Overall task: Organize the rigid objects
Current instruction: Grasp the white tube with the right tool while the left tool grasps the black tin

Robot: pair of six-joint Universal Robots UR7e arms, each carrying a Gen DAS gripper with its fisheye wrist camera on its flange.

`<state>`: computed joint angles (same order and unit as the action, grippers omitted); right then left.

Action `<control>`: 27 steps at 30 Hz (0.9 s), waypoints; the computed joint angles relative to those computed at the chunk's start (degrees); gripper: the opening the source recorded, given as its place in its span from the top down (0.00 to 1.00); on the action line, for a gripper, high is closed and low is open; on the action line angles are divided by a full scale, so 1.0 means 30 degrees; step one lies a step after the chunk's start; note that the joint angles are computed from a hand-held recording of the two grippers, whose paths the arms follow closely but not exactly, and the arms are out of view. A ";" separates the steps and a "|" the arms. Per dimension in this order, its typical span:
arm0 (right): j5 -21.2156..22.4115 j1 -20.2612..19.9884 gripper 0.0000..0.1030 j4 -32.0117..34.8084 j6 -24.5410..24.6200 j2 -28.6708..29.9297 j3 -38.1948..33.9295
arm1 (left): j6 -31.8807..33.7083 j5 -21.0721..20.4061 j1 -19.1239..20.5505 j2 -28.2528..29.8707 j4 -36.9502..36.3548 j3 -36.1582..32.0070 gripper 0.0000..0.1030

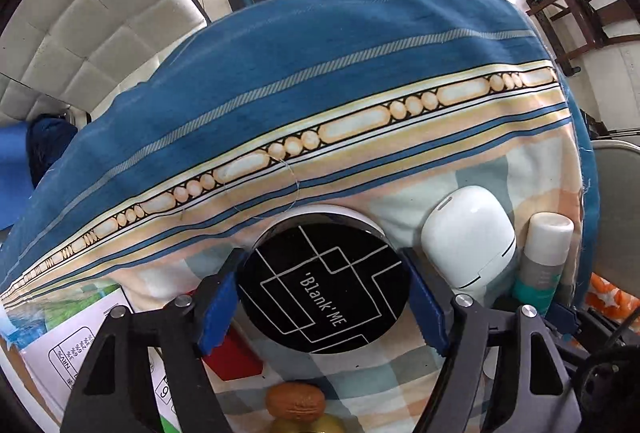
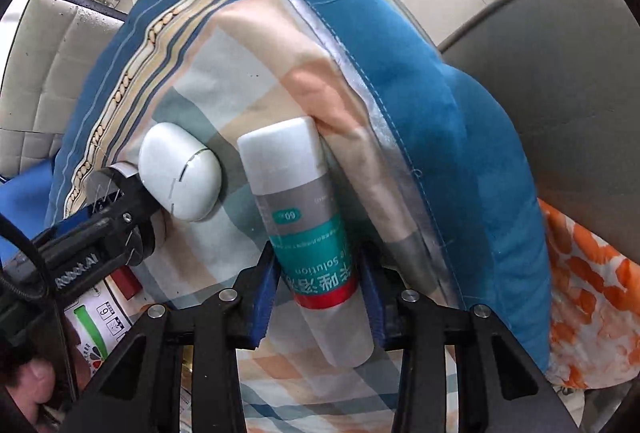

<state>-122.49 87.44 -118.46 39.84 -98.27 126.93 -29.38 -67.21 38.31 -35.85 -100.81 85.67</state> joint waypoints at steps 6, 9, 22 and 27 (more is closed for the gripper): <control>0.0066 0.0030 0.63 0.1093 -0.0391 0.0482 -0.0285 | 0.0204 -0.1003 -0.0553 -0.1511 -0.0095 0.1727 0.28; 0.0381 0.0010 0.63 0.2180 -0.0789 0.0078 0.0084 | 0.0037 -0.2066 -0.0503 -0.2176 -0.0135 0.2920 0.28; 0.0635 -0.0696 0.59 0.1873 -0.1009 -0.0708 0.0896 | -0.0250 -0.1067 -0.1313 -0.1962 -0.0839 0.4073 0.25; -0.0116 0.0101 0.63 0.1580 -0.0289 -0.0126 0.1057 | -0.0574 -0.1245 -0.1558 -0.1893 -0.0932 0.4098 0.28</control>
<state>-122.84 87.74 -113.72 38.97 -98.65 130.10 -31.11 -70.94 33.64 -41.53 -103.61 97.96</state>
